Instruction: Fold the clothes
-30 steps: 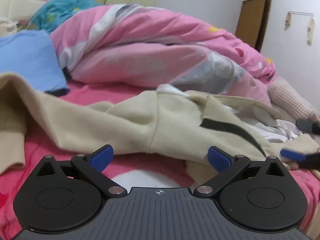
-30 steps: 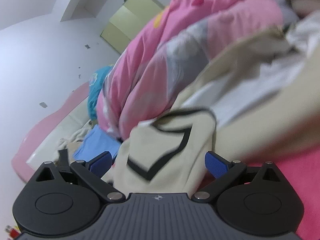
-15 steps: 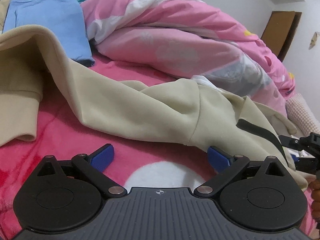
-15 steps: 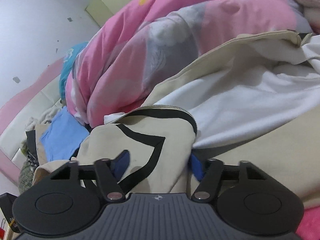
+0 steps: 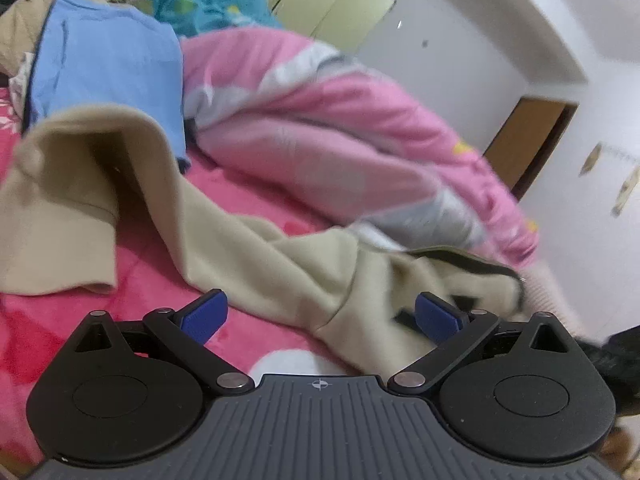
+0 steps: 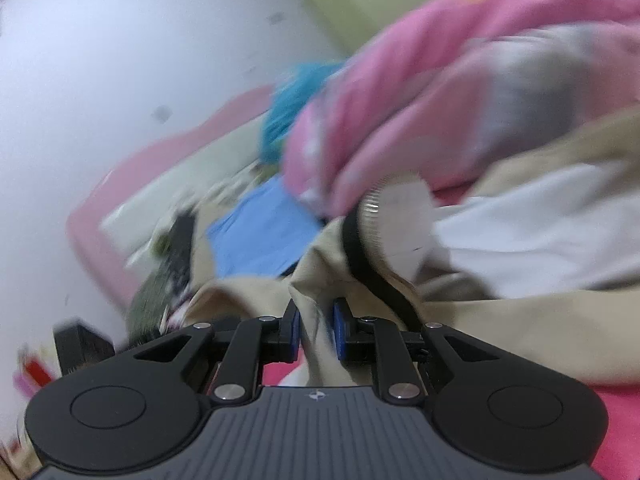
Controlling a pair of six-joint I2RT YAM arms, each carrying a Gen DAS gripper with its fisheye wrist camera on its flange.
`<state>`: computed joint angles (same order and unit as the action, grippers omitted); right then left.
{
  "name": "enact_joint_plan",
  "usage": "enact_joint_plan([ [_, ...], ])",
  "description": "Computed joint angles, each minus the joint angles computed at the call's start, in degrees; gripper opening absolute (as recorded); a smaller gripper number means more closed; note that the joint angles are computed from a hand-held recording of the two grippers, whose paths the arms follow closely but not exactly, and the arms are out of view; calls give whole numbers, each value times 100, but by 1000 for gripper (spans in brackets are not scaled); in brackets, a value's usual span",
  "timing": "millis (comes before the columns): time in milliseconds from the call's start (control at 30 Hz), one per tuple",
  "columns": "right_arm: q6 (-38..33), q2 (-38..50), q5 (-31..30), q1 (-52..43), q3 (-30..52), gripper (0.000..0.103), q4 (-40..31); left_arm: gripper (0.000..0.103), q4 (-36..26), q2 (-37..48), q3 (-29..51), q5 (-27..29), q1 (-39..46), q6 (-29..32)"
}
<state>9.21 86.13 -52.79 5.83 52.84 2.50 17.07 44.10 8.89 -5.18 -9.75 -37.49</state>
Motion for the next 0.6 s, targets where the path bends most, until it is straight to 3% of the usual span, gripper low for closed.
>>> enact_joint_plan([
  [100,-358,100,-158,523,-28,18,-39,101,-607,-1028,-172,436,255,-112],
  [233,-971,318,93,1235,47,17,-467,102,-1014,-1689,-243,847,510,-92],
  [433,-1624,326,430,1754,19,22,-811,102,-1035,-1286,-201,1144,817,-150],
  [500,-1817,266,446,1813,-18,41,-918,102,-922,-1005,-202,1206,913,-180],
  [600,-1935,17,163,1606,-232,52,-988,102,-751,-648,-225,1298,1067,-245],
])
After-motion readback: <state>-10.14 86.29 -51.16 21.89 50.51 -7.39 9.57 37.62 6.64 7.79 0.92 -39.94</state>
